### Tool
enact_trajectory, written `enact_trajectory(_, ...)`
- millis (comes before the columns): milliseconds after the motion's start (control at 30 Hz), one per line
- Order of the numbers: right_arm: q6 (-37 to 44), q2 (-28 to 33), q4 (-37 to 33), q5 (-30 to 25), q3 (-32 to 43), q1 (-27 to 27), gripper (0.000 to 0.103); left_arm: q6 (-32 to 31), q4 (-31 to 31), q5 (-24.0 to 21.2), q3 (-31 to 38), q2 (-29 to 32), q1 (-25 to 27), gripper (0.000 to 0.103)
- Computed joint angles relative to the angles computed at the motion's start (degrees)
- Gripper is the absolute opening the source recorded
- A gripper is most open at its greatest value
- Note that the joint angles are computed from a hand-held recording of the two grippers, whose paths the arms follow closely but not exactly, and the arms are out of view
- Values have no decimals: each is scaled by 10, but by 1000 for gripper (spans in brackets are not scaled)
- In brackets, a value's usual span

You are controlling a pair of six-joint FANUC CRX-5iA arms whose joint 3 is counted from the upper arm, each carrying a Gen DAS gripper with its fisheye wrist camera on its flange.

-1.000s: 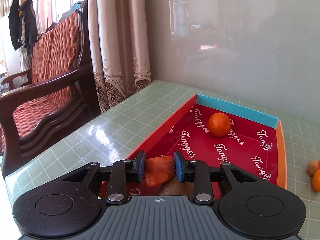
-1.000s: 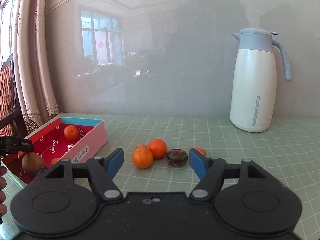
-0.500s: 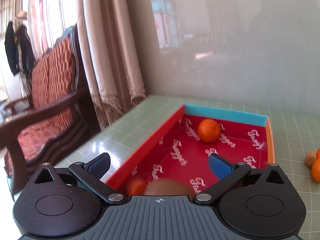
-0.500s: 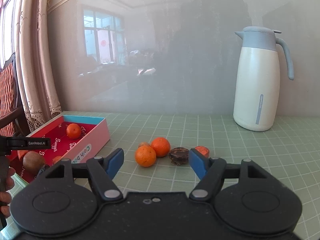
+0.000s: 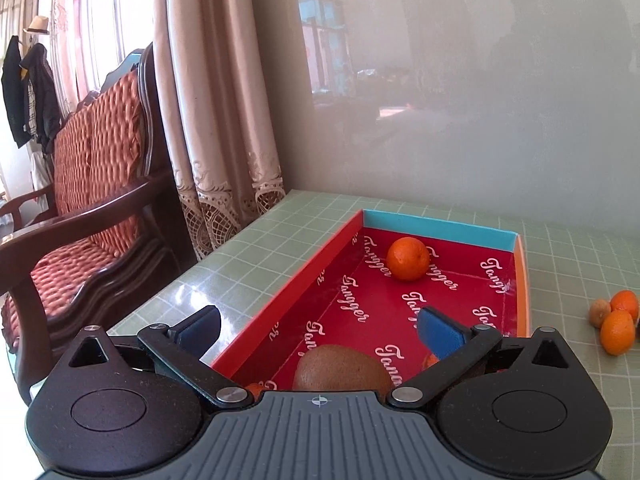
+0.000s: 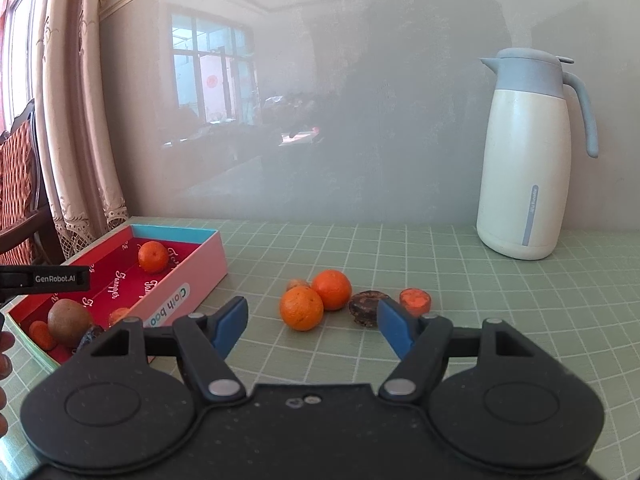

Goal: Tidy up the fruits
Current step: 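Withdraw the open left gripper from the box, then grasp the second mandarin orange with the right gripper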

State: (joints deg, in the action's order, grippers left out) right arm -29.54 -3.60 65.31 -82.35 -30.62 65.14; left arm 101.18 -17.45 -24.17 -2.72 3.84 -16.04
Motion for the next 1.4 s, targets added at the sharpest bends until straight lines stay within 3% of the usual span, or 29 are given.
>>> enact_trajectory(667,24,18,-17,29,17,-22,71,-78,78,11,-88,-71,49,103)
enact_trajectory(933,40,32,-27,66,29,-54,68,-65,80,13,-90,-69,65,103)
enact_trajectory(1033,46,34,-29,78,32,-64,67,-44,55,10,-82,-66,62,103)
enact_trajectory(1400,84,56,-43,91,57,-98,64,-51,79,3,-79,-58,75,103)
